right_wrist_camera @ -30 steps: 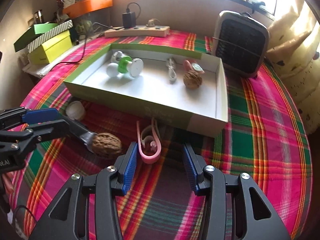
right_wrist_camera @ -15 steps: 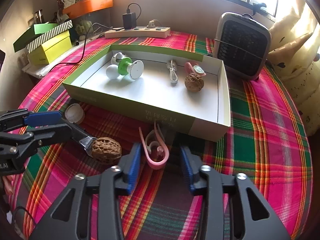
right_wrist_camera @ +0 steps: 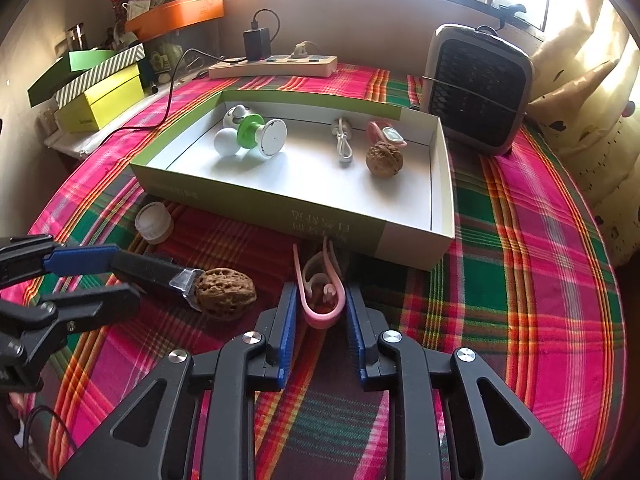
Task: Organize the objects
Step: 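Close the left tool on the black flashlight while the right tool grasps the pink ear hook, then lift the flashlight and pink ear hook with both tools toward the white box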
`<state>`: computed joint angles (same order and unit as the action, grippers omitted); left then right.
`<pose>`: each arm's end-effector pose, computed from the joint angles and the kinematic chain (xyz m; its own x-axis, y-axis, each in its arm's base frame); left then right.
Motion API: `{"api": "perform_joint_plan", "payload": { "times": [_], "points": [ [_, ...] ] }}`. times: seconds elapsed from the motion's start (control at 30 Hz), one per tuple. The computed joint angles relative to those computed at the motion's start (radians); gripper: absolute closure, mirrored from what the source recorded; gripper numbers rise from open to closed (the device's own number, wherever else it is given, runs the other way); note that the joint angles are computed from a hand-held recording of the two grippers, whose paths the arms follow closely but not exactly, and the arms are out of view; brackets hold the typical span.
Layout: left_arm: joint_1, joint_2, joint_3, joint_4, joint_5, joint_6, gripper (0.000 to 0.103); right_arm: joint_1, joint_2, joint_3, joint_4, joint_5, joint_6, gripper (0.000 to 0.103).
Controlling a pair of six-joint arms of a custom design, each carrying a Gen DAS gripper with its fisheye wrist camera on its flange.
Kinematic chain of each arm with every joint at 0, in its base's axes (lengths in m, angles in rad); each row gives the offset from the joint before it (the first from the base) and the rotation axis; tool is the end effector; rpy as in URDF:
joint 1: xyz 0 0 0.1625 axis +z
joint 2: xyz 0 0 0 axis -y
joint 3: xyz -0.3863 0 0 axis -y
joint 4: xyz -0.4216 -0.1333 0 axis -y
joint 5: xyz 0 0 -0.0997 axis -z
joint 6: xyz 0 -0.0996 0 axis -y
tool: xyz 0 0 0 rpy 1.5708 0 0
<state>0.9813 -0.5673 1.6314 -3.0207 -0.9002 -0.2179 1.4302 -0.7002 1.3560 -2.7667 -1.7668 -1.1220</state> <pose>-0.2003 -0.6506 -0.0333 -0.8741 0.0690 -0.4808 0.3340 0.8040 -0.4919 0.0055 -0.7737 0.1218 -0.5236 -0.6624 0.5358 -0.8102 0.5816 -0.0726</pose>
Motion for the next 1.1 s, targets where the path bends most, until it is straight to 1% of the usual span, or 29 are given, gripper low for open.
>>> {"api": "perform_joint_plan", "payload": {
  "times": [0.07,0.37,0.53,0.7,0.9,1.1],
  "points": [
    [-0.005,0.001,0.003,0.004,0.007,0.000,0.053,-0.002,-0.004,0.007,-0.005,0.003,-0.004,0.079],
    [-0.012,-0.008,0.017,0.019,-0.003,0.017,0.053,-0.012,-0.022,0.031,-0.014,0.015,-0.012,0.080],
    [-0.015,-0.016,0.024,0.024,0.046,0.047,0.053,-0.022,-0.040,0.043,-0.011,0.017,-0.004,0.080],
    [-0.008,-0.008,0.001,0.023,0.063,0.103,0.053,-0.031,-0.060,0.065,-0.020,0.018,-0.001,0.080],
    [0.002,0.011,-0.037,0.042,0.013,0.189,0.053,-0.037,-0.076,0.084,-0.027,0.018,-0.001,0.080],
    [0.016,0.039,-0.090,0.086,0.004,0.211,0.053,-0.039,-0.079,0.091,-0.035,0.019,0.003,0.080]
  ]
}}
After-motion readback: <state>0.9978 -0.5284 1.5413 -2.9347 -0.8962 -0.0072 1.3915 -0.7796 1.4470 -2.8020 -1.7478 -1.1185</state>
